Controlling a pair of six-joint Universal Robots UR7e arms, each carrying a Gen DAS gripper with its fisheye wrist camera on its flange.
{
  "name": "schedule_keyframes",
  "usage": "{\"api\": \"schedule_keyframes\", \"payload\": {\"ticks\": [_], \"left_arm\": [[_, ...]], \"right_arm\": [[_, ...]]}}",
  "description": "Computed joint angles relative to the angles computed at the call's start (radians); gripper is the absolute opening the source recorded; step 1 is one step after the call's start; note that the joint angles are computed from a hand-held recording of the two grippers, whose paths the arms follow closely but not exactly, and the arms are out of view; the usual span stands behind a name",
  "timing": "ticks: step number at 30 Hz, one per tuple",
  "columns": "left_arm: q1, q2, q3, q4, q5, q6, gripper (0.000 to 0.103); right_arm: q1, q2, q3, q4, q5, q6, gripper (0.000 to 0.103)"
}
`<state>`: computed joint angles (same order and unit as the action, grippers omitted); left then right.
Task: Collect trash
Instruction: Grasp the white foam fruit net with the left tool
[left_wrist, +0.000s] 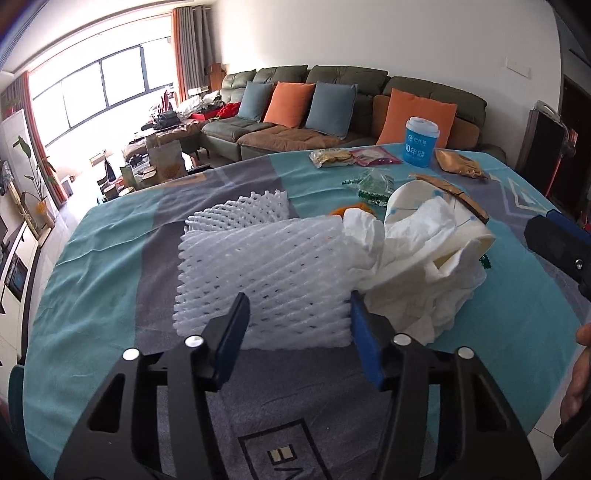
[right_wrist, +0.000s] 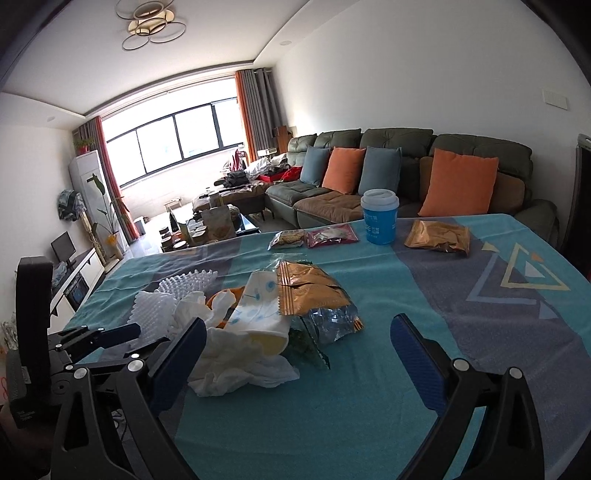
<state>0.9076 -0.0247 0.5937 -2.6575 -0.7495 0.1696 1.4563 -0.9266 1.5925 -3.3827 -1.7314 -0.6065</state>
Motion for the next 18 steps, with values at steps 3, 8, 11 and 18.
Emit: {"api": "schedule_keyframes", "payload": {"ticks": [3, 8, 11, 18], "left_arm": [[0.002, -0.006, 0.009, 0.008, -0.010, -0.010, 0.025], [0.011, -0.030, 0.044, 0.004, -0.033, -0.051, 0.014], [0.011, -0.057, 0.089, -0.032, -0.052, -0.055, 0.011], [0.008, -0.136, 0.211, -0.131, -0.085, -0.066, 0.010]], "right_arm": [[0.000, 0.005, -0.010, 0.011, 0.000, 0.002, 0.096], [0.003, 0.007, -0.021, 0.010, 0.003, -0.001, 0.096], [0.006, 0.008, -0.025, 0.011, 0.006, -0.003, 0.096], [0.026, 0.009, -0.019, 0.034, 0.051, -0.037, 0.096]]}}
